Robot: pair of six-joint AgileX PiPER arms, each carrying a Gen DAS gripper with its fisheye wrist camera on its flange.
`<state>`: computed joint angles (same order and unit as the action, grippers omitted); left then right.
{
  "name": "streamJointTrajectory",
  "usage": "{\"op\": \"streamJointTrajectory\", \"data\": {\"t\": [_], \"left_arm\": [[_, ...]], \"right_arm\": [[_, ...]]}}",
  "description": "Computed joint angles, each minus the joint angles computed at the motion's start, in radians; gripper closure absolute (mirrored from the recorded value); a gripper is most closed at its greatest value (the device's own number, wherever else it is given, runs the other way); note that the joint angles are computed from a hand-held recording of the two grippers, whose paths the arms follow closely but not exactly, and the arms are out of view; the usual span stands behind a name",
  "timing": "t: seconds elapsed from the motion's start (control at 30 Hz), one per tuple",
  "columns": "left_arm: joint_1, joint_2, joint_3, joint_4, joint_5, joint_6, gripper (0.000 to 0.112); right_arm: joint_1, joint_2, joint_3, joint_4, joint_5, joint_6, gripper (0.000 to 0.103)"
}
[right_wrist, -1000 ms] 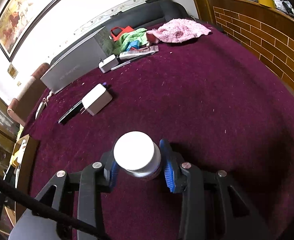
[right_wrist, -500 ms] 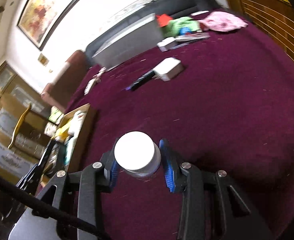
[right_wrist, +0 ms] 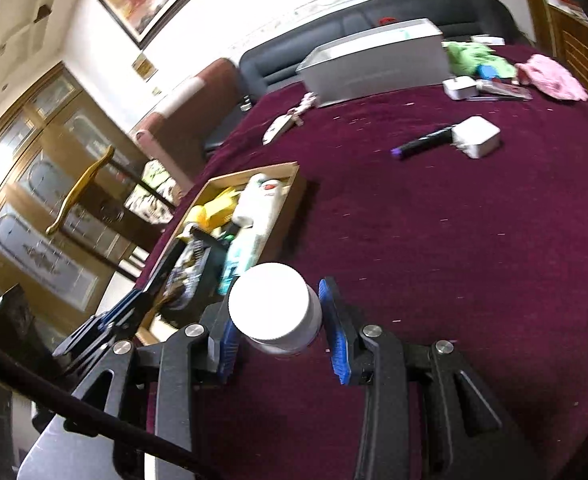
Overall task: Organize objects
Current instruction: 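Carry the pill bottle and black marker over the box with both tools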
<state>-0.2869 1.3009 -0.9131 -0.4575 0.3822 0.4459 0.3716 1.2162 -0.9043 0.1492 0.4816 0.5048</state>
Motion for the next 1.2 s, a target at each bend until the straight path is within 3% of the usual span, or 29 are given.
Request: {"op": "streamJointTrajectory", "data": {"t": [0.17, 0.73, 0.97, 1.2], "left_arm": [[0.059, 0.024, 0.001, -0.069, -0.005, 0.088, 0.100], [0.254, 0.110, -0.025, -0.330, 0.043, 0.394, 0.100], [0.294, 0.157, -0.054, -0.352, 0.060, 0.429, 0.100], [0.252, 0.223, -0.127, -0.285, 0.049, 0.398, 0.100]], "right_arm": [[0.086, 0.080, -0.073, -0.063, 0.001, 0.075, 0.068], [0.192, 0.308, -0.276, -0.001, 0.018, 0.017, 0.068], [0.218, 0.364, -0.299, 0.093, 0.011, -0.068, 0.068], [0.267, 0.436, -0.353, 0.009, 0.056, -0.022, 0.068]]}}
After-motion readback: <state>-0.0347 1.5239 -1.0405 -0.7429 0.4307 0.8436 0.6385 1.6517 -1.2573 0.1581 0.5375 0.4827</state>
